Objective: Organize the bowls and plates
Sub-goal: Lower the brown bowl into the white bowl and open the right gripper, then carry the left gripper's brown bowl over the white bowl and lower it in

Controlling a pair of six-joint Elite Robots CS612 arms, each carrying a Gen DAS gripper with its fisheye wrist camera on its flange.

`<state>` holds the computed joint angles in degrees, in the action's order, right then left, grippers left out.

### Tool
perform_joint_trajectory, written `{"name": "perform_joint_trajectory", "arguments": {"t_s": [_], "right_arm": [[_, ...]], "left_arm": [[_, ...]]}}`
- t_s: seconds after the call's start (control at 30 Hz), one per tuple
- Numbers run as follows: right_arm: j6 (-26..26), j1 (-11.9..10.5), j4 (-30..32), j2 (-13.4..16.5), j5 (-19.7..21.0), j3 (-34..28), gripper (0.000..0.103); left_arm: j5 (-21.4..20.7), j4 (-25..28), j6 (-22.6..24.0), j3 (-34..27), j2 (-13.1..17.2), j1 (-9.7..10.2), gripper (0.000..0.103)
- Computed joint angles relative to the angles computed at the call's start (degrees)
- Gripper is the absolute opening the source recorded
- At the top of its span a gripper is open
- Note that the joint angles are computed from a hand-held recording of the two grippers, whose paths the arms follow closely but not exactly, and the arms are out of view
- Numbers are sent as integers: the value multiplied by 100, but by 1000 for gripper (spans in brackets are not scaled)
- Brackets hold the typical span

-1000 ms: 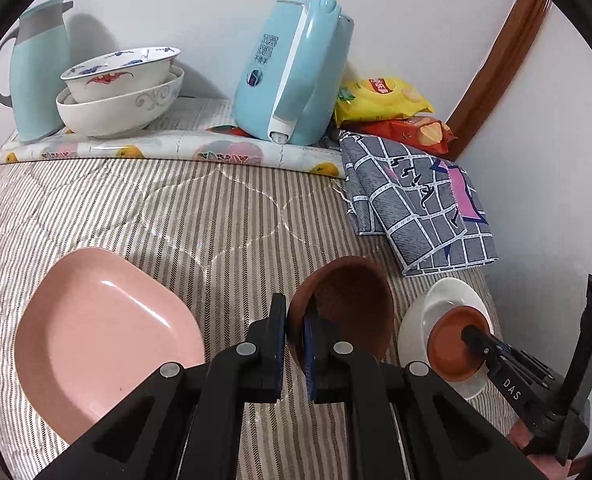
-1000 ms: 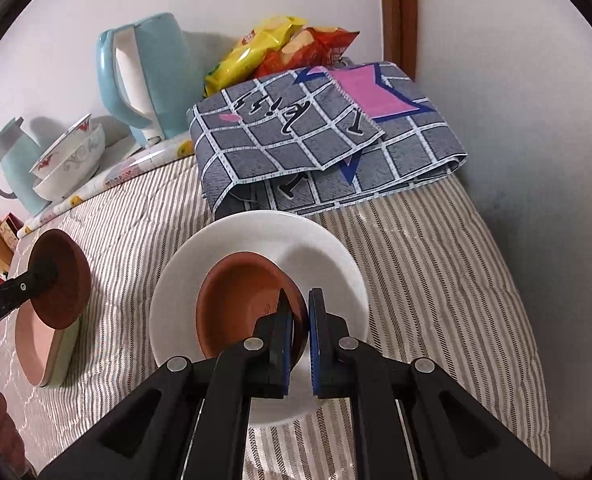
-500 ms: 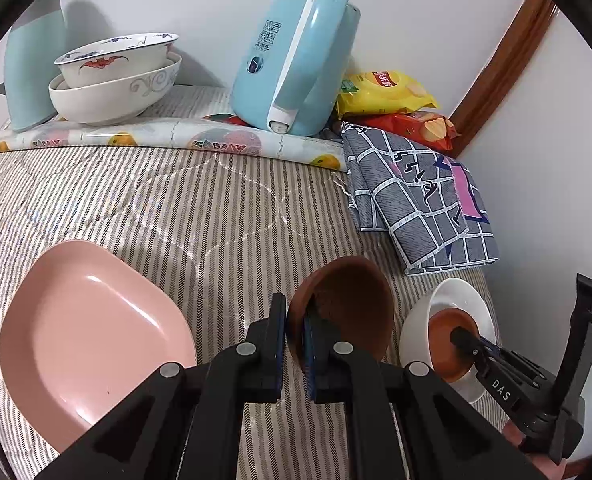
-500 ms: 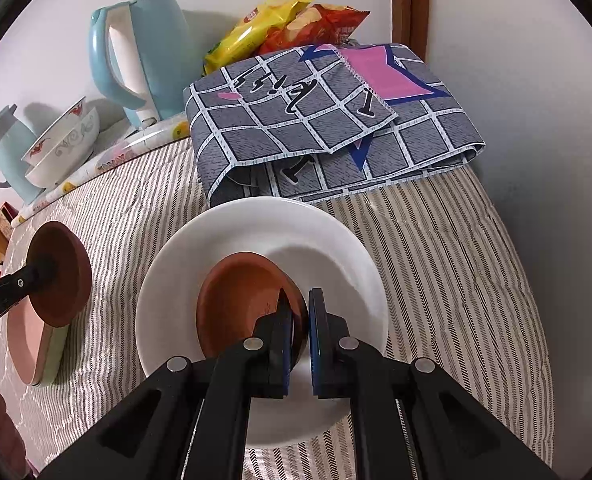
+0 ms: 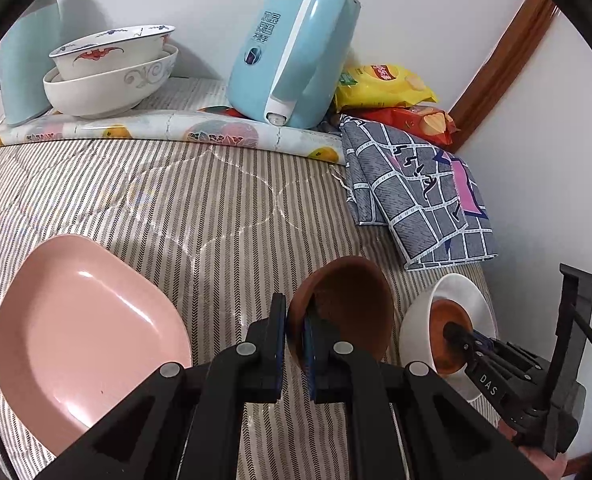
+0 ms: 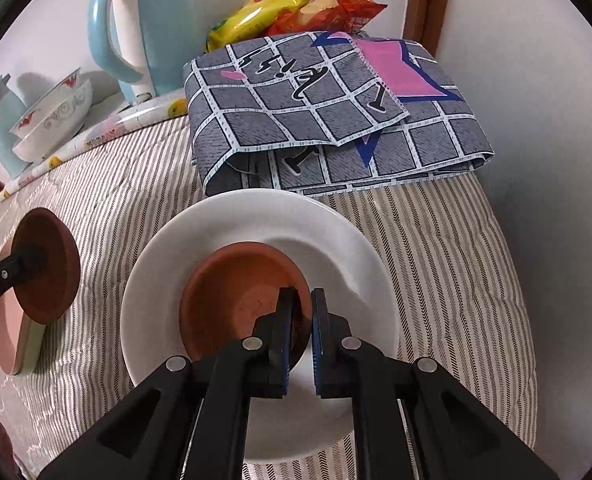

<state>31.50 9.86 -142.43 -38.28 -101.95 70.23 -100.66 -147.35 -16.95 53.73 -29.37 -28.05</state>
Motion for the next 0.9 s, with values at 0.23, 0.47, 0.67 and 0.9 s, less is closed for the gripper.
{"name": "perform_joint_trajectory", "arguments": {"t_s": [0.23, 0.47, 0.67, 0.9], "right_arm": [[-151, 58, 292, 49, -260, -134, 15], [-171, 95, 199, 46, -333, -135, 29], [-87, 94, -261, -135, -359, 132, 29], [163, 63, -855, -459, -459, 624, 30]], "left_arm": [[-21, 6, -29, 16, -8, 4, 8], [-15, -80, 14, 147, -90, -5, 8], [16, -213, 69, 271, -184, -36, 8], [-40, -386, 160, 482, -333, -103, 8]]}}
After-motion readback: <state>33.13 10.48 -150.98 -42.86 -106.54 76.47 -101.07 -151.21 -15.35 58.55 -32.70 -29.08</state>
